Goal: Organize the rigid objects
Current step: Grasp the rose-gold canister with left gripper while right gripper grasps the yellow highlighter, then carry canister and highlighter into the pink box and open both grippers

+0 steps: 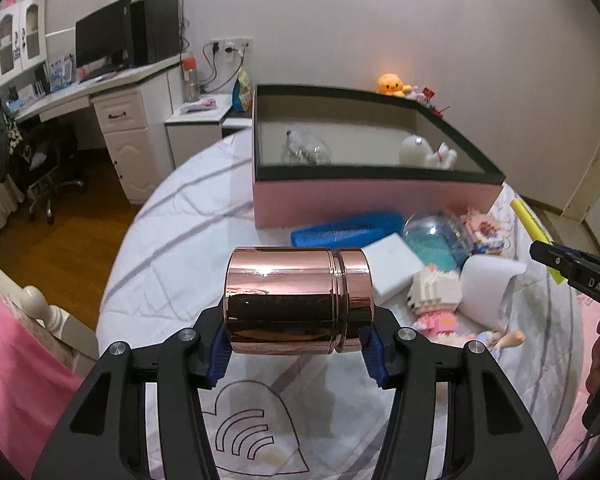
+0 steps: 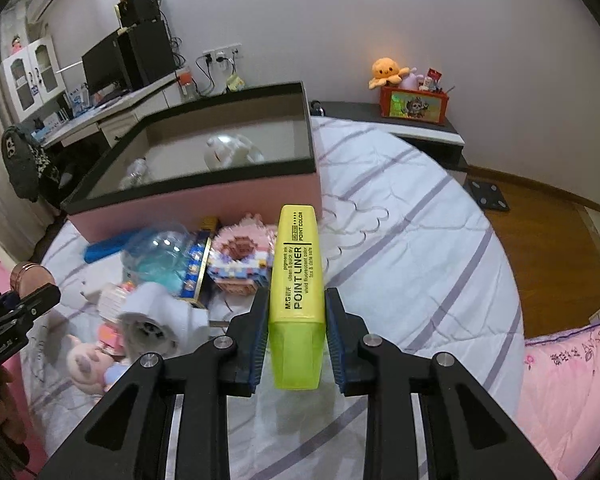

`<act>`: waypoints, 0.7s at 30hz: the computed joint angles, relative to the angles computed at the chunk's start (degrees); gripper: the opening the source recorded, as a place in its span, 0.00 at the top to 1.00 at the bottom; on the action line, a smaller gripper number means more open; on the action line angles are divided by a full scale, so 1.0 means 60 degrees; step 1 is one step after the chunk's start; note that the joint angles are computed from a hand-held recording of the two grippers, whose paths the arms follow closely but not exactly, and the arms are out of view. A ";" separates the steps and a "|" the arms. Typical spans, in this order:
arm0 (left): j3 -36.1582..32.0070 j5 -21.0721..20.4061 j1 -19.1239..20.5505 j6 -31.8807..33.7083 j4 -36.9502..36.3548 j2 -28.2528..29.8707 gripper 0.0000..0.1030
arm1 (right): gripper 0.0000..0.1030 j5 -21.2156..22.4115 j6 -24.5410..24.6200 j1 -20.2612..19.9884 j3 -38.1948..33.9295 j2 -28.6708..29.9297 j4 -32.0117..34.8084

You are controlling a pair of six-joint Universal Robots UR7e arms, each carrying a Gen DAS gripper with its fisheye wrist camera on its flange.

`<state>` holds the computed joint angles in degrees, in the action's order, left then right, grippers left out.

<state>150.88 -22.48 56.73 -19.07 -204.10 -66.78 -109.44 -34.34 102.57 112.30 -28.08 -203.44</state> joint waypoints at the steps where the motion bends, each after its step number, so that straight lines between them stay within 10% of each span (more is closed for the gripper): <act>1: -0.0019 0.0010 -0.0049 0.0065 -0.0012 -0.0049 0.48 | 0.74 0.0067 -0.0005 0.0045 0.0003 -0.0049 0.0019; 21: -0.3684 -0.0666 0.0622 0.5888 -0.2697 0.0426 0.47 | 0.74 0.1413 -0.0081 0.1088 -0.2912 0.0482 0.2105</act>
<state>128.78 -26.48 60.46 16.26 -220.28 -64.22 -100.97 -34.83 109.10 94.82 -25.18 -190.81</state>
